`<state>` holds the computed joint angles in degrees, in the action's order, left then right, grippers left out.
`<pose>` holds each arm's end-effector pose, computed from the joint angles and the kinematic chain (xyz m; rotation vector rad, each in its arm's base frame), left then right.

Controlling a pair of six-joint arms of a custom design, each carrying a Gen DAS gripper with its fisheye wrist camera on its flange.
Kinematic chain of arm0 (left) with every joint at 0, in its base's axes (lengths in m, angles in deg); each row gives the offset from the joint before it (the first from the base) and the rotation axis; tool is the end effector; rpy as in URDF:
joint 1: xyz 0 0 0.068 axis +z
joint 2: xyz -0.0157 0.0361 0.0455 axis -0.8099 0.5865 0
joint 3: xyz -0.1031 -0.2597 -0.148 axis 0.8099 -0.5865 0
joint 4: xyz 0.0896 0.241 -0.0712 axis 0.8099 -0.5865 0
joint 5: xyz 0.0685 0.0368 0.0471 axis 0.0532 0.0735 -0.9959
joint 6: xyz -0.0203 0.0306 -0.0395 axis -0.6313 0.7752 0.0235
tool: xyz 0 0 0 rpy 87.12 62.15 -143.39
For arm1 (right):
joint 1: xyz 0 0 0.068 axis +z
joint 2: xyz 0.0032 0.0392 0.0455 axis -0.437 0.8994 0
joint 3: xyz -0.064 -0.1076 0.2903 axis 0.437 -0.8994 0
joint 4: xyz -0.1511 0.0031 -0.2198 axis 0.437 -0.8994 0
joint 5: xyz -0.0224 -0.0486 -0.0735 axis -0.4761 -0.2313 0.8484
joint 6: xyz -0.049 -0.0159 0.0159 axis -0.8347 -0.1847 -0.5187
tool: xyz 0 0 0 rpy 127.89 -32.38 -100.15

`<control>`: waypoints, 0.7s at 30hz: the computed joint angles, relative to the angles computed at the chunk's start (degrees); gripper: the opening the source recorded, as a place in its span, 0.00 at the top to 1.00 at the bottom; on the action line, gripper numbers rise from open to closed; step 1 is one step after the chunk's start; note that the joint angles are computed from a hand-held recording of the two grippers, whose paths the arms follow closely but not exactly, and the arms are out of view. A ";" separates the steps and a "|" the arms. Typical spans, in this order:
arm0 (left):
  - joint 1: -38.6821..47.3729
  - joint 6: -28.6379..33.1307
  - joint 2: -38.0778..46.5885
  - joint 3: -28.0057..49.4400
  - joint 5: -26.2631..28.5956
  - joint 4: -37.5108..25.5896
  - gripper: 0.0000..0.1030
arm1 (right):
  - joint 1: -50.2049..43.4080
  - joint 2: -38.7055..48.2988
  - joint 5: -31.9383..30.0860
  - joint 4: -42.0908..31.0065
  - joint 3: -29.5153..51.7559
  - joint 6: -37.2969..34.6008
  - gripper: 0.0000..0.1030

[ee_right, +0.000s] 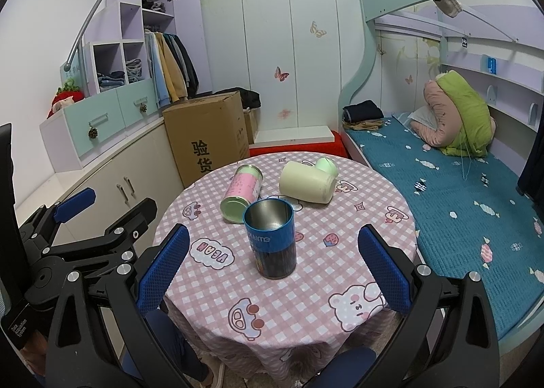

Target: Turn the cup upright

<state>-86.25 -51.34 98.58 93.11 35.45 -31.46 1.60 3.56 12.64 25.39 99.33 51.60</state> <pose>0.2154 -0.1087 0.2556 -0.1563 1.9860 0.1691 0.2341 0.1211 0.2484 -0.3459 2.0298 0.3598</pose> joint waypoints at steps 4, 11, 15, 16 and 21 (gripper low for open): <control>-0.18 0.70 0.17 -0.56 -0.92 1.76 0.05 | -0.10 0.26 0.07 0.06 0.15 -0.11 0.07; -0.34 0.74 0.36 -0.69 -1.55 2.28 0.05 | -0.06 0.59 0.00 0.20 0.30 -0.11 0.07; -0.48 0.54 0.44 -0.69 -1.70 2.34 0.05 | 0.03 0.51 0.23 0.30 0.24 -0.21 0.07; -0.44 0.55 0.42 -0.63 -1.71 2.20 0.05 | -0.02 0.64 0.22 0.34 0.29 -0.27 0.07; -0.42 0.39 0.32 -0.67 -1.45 1.98 0.05 | -0.16 0.90 0.13 0.47 0.36 -0.31 0.07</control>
<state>-86.67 -50.95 98.89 92.44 34.01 -29.48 1.45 4.46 12.77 25.86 99.69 51.29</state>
